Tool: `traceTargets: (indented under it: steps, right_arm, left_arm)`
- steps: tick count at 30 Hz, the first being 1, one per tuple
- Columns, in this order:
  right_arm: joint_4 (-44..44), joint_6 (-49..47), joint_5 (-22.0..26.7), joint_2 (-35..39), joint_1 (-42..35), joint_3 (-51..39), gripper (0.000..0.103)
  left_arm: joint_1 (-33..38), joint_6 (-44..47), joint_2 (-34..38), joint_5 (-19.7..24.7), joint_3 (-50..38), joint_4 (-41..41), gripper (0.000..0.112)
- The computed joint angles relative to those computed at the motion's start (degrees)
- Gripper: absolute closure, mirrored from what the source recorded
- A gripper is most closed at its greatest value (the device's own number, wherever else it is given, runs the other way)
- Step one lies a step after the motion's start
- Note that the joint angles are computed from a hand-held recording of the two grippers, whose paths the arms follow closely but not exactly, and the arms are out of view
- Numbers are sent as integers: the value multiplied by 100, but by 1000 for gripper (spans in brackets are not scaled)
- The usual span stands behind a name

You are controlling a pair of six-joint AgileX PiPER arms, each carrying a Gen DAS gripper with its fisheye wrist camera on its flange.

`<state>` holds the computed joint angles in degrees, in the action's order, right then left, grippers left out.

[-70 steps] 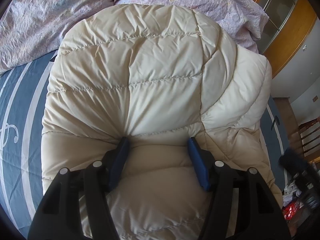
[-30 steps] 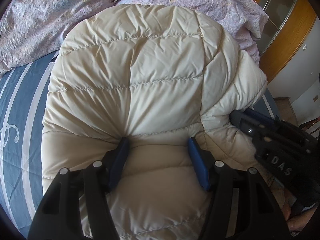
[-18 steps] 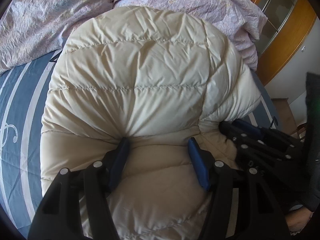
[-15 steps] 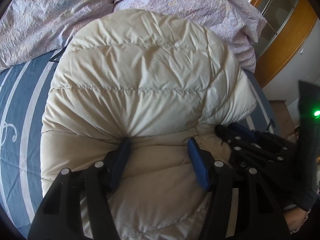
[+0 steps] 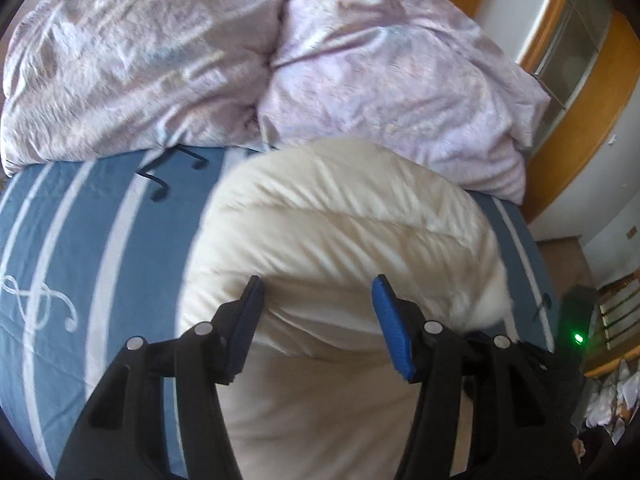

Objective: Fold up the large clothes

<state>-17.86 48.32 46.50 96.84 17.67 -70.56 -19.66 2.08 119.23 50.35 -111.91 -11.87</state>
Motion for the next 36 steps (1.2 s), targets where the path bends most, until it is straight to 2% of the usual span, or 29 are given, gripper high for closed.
traceTargets:
  steps: [10,14,18,19,26,28,31,36]
  right_arm:
    - [-57,163,-183,-61,-62,148,74]
    - [-466,549,214,-343,75,75,72]
    - [-1260,1274,374,-737,364,-146,70]
    - [-1306,1293,361,-742,399,-246,67]
    - [-1275,847,746,311,593,-1569,66]
    - [-1137,898,820,519,473,-1582,66]
    - [-952,1101,439,533,272,-1128,66]
    - [-1523,1687,254,638,444,-855,65]
  left_arm:
    - [-193,-301,671,232,-538,965,52]
    - [-196,-229,833,305,-660,821,52]
    - [-207,-60,888,336,-710,733,52]
    - [-206,-23,889,333,-708,707,52]
    - [-131,258,895,380,-723,502,52]
    - [-88,384,875,346,-679,432,51]
    - [-39,528,872,300,-649,369,43]
    - [-46,574,937,194,-681,436,37]
